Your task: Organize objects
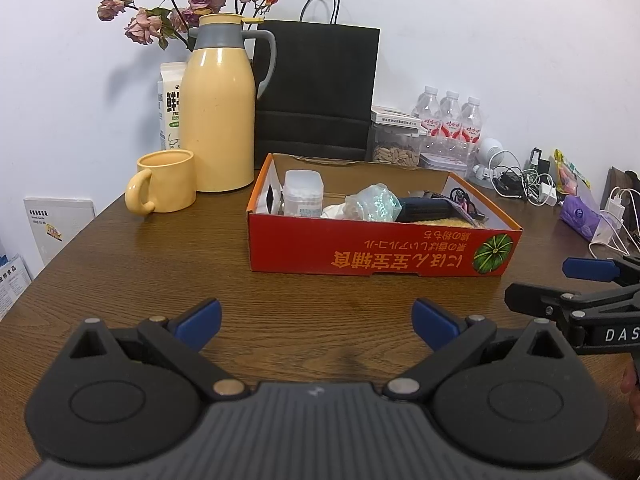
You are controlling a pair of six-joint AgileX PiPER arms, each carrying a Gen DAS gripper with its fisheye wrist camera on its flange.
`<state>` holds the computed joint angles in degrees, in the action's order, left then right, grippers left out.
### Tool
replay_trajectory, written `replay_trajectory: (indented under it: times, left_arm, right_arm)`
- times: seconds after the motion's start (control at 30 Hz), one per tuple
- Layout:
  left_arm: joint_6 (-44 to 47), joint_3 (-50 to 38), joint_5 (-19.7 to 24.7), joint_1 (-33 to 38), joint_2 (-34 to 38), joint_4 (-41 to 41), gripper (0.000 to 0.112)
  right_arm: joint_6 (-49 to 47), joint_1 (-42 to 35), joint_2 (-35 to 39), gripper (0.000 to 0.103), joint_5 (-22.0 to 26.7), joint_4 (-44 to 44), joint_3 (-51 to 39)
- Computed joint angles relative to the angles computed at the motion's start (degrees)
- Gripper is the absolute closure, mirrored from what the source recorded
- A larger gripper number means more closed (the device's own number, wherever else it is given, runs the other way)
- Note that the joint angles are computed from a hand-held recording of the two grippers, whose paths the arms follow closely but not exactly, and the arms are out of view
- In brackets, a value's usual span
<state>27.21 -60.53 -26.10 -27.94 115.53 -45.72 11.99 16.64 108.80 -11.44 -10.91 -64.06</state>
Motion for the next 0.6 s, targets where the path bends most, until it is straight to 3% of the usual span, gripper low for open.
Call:
replay_trajectory:
  times: [0.6]
  left_arm:
    - [0.1,-0.2,0.5,-0.1,0.3,-0.3,0.009]
  right_arm:
    - [0.8,-0.1,-0.1,0.000,0.0,-0.9,0.1]
